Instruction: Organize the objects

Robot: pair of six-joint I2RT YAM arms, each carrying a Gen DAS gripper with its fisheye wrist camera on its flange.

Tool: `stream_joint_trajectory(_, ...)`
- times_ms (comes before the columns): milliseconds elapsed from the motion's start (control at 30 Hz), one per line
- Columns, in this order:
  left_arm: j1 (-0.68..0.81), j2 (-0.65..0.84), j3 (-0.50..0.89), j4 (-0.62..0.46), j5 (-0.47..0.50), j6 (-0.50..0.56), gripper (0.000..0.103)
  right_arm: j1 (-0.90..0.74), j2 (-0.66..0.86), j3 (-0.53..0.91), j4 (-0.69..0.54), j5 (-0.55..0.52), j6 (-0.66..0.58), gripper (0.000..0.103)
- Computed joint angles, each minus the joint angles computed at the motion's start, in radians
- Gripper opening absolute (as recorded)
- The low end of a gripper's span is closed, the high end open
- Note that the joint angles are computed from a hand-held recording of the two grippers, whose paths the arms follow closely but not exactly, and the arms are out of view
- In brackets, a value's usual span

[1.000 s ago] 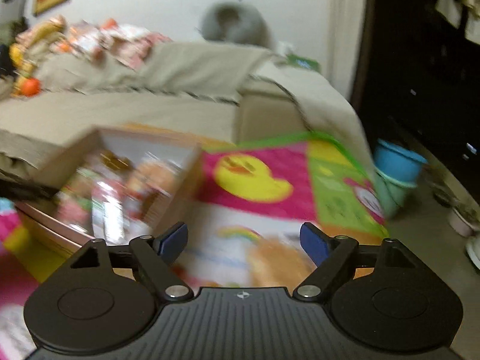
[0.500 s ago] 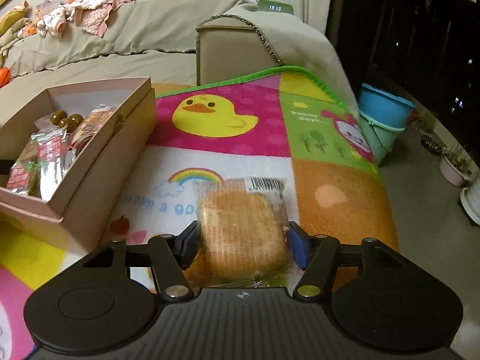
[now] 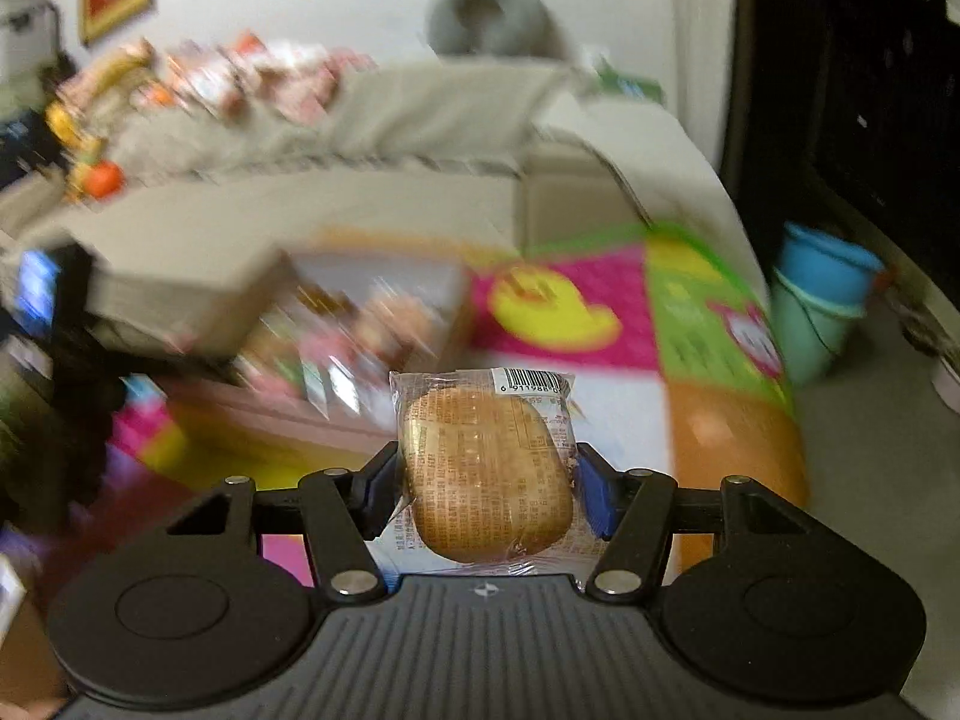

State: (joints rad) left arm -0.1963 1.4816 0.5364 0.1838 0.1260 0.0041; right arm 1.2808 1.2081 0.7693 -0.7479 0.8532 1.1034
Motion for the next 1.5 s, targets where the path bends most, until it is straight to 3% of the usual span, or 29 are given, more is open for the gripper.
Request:
stream_joint_trajectory(133, 0.005, 0.007, 0.002, 0.006, 0.012, 0.001, 0.013, -0.048, 0.023, 0.066, 0.201, 0.018, -0.231, 0.060)
stream_joint_trajectory(267, 0.010, 0.007, 0.003, 0.004, 0.020, 0.006, 0.014, -0.165, 0.110, 0.130, 0.410, -0.045, -0.444, 0.060)
stream_joint_trajectory(367, 0.010, 0.008, 0.004, 0.004, 0.021, 0.005, 0.014, -0.268, 0.186, 0.191, 0.516, -0.137, -0.522, 0.060)
stream_joint_trajectory(500, 0.012, 0.007, 0.002, 0.004, 0.026, 0.009, 0.014, -0.353, 0.286, 0.255, 0.615, -0.180, -0.583, 0.061)
stream_joint_trajectory(667, 0.015, 0.011, 0.003, 0.007, 0.035, 0.012, 0.014, -0.424, 0.350, 0.260, 0.659, -0.293, -0.577, 0.070)
stream_joint_trajectory(933, 0.012, 0.012, 0.006, 0.000, 0.028, 0.012, 0.013, -0.289, 0.262, 0.052, 0.608, -0.185, -0.602, 0.088)
stream_joint_trajectory(1067, -0.065, 0.052, 0.060, -0.025, -0.053, -0.042, 0.013, -0.177, 0.241, -0.053, 0.552, -0.172, -0.535, 0.088)
stream_joint_trajectory(1233, -0.155, 0.220, 0.201, 0.015, -0.006, -0.090, 0.014, -0.197, 0.359, -0.067, 0.550, -0.104, -0.394, 0.080)
stream_joint_trajectory(1267, -0.169, 0.261, 0.231, 0.039, -0.014, -0.080, 0.015, -0.234, 0.359, -0.079, 0.576, -0.109, -0.394, 0.085)
stream_joint_trajectory(1300, -0.182, 0.298, 0.262, 0.058, -0.039, -0.063, 0.023, -0.271, 0.355, -0.096, 0.613, -0.117, -0.399, 0.085)
stream_joint_trajectory(1400, -0.207, 0.369, 0.318, 0.124, -0.131, 0.004, 0.036, -0.345, 0.375, -0.123, 0.703, -0.098, -0.429, 0.085)
stream_joint_trajectory(1500, -0.223, 0.417, 0.356, 0.167, -0.247, 0.074, 0.043, -0.383, 0.407, -0.125, 0.785, -0.091, -0.477, 0.085)
